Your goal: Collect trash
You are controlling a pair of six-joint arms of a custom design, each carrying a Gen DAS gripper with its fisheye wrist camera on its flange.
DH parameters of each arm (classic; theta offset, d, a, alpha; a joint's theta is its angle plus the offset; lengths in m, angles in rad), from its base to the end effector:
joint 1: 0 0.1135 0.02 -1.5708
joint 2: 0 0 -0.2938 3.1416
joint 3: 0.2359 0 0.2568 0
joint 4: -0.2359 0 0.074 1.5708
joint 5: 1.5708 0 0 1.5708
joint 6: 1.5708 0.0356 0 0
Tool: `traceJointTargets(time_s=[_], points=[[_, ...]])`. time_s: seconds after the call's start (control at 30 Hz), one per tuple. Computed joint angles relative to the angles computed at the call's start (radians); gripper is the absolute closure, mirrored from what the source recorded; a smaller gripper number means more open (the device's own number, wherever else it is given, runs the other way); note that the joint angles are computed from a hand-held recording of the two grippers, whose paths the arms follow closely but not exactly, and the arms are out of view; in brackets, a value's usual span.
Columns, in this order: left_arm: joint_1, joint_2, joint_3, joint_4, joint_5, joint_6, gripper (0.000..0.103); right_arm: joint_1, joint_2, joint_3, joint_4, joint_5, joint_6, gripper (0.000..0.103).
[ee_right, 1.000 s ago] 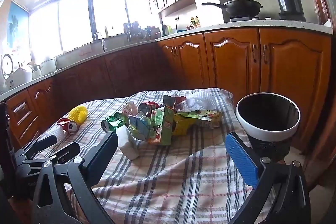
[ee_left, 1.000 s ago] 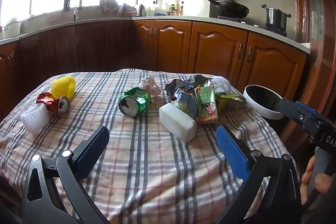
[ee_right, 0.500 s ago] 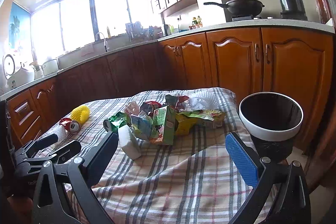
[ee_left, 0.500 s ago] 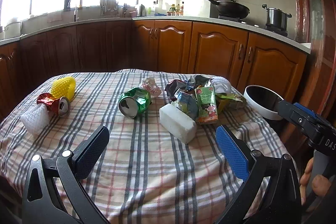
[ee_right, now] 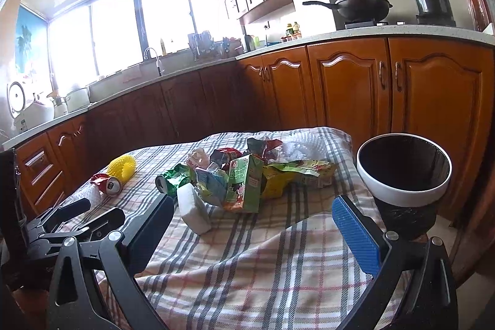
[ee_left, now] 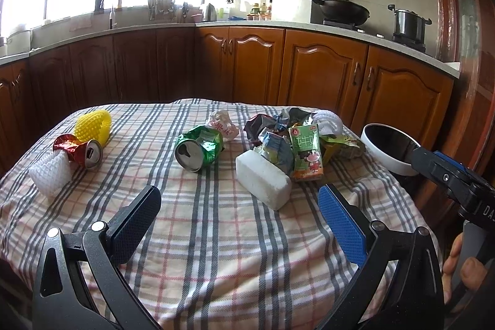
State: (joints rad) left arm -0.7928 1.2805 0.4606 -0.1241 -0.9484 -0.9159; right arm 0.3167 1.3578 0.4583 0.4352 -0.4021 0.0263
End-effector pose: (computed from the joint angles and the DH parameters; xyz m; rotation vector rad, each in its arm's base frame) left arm 0.1650 -0.1262 0.1767 -0.4641 2.0152 0.1890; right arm 0.2386 0.0929 0.1947 -0.5480 1.9770 0.6233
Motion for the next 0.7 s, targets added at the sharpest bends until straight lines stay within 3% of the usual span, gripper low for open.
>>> traceJointTargets(time_s=[0.7], points=[[0.046, 0.033, 0.008, 0.054, 0.050, 0.052, 0.000, -0.021, 0.033, 0.028, -0.007, -0.052, -0.006, 0.000]])
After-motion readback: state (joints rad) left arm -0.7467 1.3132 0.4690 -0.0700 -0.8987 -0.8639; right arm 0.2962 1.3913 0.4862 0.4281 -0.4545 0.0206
